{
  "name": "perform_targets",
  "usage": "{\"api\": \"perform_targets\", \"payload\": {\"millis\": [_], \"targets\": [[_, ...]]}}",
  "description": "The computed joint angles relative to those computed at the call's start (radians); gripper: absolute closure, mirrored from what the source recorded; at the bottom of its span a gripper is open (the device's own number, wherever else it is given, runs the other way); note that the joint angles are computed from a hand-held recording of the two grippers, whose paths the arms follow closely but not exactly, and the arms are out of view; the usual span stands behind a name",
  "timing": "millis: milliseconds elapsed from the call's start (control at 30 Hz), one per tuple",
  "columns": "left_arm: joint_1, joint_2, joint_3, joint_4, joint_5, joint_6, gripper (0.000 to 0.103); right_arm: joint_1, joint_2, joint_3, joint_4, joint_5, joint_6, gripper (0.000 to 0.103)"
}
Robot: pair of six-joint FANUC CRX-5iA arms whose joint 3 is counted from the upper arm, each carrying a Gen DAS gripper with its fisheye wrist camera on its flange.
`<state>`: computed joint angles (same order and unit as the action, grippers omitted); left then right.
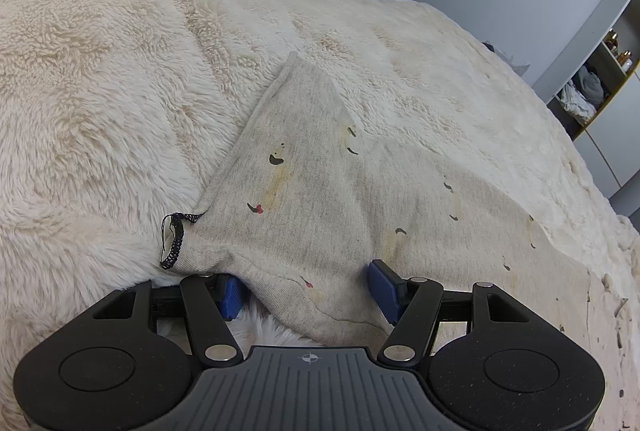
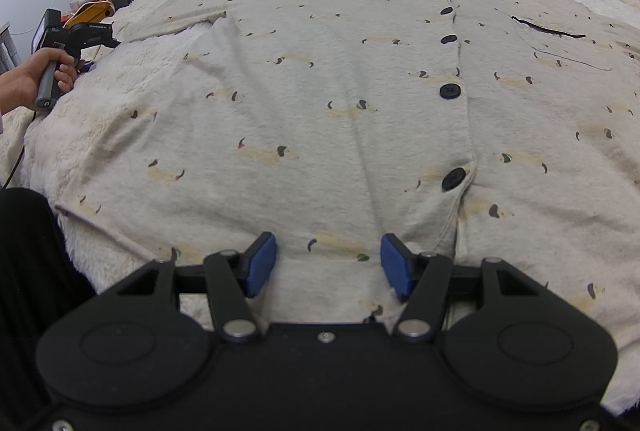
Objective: Fold clothes
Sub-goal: 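Grasp the beige shirt's sleeve cuff with the left gripper and lift it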
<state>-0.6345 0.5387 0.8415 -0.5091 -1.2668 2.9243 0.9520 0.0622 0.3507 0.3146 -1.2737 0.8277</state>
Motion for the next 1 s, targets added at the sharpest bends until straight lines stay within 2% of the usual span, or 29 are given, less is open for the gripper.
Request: {"api": "perform_targets", "payload": {"millis": [400, 633, 800, 933, 1000], "targets": [[0.004, 0.003, 0.012, 0.006, -0.009, 0.003, 0.044, 0.009, -0.011, -0.021, 0.023, 0.014, -0.016, 0.045], [-0.002, -0.072, -0.116, -0.024, 0.112, 0.143, 0.039, -0.015, -0.038, -0.017, 0.000, 0.052, -0.012, 0.046], [-0.019, -0.177, -0.284, -0.096, 0.275, 0.434, 0.039, -0.034, -0.054, -0.015, 0.052, 0.063, -0.005, 0.046], [-0.056, -0.232, -0.389, -0.243, 0.388, 0.722, 0.038, -0.076, -0.094, -0.052, 0.113, 0.074, -0.025, 0.046], [-0.081, -0.231, -0.401, -0.334, 0.386, 0.859, 0.039, -0.097, -0.114, -0.073, 0.129, 0.078, -0.034, 0.046]]}}
